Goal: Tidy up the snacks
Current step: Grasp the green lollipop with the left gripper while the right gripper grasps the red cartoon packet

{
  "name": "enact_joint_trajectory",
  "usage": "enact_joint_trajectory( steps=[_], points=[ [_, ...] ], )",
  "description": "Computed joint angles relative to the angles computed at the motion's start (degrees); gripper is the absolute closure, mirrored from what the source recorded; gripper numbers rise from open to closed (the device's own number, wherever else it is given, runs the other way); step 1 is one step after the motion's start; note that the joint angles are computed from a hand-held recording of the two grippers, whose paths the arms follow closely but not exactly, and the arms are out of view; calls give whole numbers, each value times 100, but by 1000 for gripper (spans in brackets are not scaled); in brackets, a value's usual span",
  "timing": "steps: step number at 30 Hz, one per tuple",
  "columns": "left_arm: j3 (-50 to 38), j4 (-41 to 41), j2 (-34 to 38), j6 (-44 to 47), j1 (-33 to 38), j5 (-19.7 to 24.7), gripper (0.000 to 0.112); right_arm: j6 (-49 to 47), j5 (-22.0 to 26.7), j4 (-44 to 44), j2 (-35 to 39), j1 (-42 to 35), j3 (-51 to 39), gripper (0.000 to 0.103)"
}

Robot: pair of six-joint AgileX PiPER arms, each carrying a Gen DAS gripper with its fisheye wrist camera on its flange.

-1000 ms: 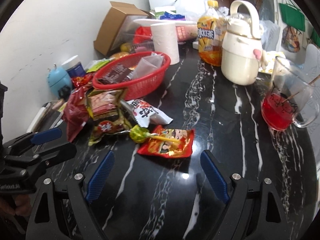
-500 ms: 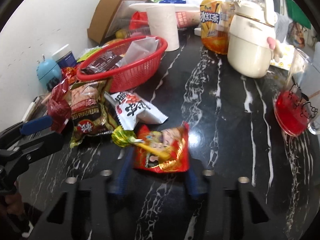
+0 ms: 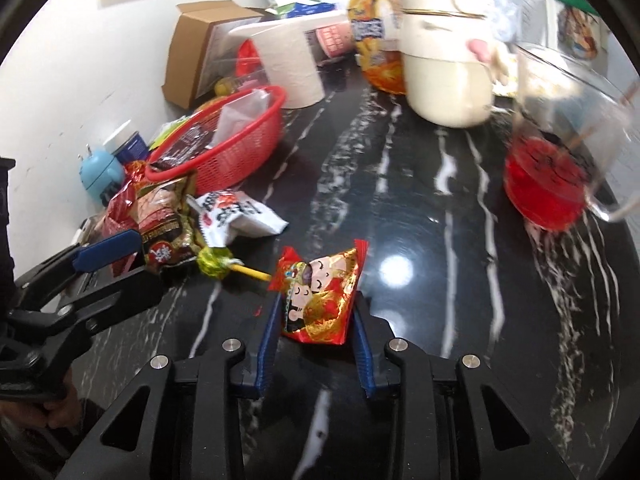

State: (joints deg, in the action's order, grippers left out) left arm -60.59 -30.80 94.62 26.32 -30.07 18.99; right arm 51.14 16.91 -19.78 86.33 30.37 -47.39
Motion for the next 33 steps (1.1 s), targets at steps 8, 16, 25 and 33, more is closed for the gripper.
enact_joint_trajectory(
  steps=[8, 16, 25, 33],
  points=[
    [-525, 528, 522, -524, -113, 164, 59, -771, -190, 751, -247, -337, 306, 70],
    [-918, 490, 964, -494, -56, 620, 71, -1660, -320, 1576, -250, -505, 366, 70],
    [-736, 247, 844, -220, -86, 654, 85, -1333, -291, 1278, -376, -399, 457, 70],
    [-231, 169, 377, -182, -210, 507, 85, -492, -335, 732, -748, -50, 791, 72]
  ],
)
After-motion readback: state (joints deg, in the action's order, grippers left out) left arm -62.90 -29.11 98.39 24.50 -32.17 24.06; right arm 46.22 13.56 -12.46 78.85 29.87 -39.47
